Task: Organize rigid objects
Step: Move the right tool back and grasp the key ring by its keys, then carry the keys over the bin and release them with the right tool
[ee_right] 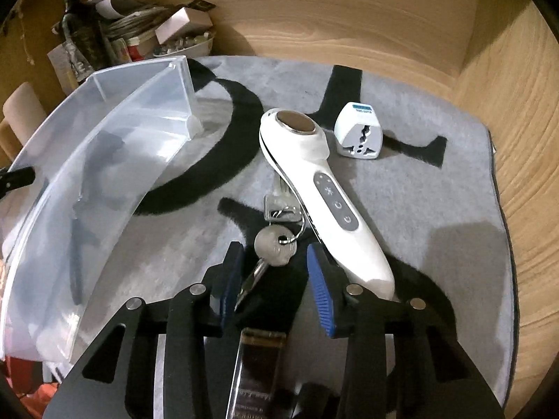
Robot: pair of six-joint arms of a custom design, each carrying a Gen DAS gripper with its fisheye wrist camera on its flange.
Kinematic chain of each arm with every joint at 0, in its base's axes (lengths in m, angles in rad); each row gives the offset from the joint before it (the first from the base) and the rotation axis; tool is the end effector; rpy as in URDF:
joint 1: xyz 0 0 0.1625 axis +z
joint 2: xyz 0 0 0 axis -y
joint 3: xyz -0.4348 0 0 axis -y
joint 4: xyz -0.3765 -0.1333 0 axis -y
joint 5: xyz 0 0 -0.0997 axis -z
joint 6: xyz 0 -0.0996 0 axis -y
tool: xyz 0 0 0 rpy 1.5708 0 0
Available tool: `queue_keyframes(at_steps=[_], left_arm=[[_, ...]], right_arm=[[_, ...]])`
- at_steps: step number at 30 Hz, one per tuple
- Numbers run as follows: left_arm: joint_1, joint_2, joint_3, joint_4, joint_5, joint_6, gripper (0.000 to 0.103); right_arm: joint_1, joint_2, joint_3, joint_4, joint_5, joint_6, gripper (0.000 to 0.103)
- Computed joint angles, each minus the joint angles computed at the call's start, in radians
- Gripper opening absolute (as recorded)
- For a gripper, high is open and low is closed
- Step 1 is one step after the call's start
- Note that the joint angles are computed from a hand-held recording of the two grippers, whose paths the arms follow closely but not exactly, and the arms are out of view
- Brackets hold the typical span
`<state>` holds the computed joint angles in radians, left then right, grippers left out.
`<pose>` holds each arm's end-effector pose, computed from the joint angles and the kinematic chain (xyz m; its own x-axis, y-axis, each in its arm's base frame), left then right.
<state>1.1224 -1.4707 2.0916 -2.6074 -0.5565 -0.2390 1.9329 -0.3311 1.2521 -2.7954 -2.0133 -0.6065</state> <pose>-0.0040 -0.5109 0.3682 -0.7008 -0.2729 -0.6591 0.2375 0.7820 -0.5762 0.3544 -0.6796 -0.0520 -0.5389 -0.6733 0.5061 -0.7853 0.6190 -0.0127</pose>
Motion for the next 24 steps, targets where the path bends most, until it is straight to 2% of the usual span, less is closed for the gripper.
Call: queue_keyframes(at_steps=[3, 5, 6, 14, 24], left_arm=[[0.009, 0.005, -0.004, -0.009, -0.012, 0.009, 0.006], [0.013, 0.008, -0.006, -0.017, -0.017, 0.016, 0.006], [0.014, 0.009, -0.005, -0.019, -0.018, 0.018, 0.006], [0.012, 0.011, -0.003, -0.029, -0.014, 0.023, 0.006], [0.000, -0.006, 0.008, -0.015, -0.017, -0.002, 0.006]], right_arm=[[0.003, 0.013, -0.013, -0.011, -0.005, -0.007, 0.034], [0.004, 0.019, -0.019, -0.020, -0.004, -0.017, 0.029], [0.005, 0.021, -0.019, -0.029, -0.006, -0.023, 0.023], [0.012, 0.022, -0.010, -0.068, 0.000, -0.044, 0.023], [0.031, -0.028, 0.061, -0.179, 0.063, -0.072, 0.023]])
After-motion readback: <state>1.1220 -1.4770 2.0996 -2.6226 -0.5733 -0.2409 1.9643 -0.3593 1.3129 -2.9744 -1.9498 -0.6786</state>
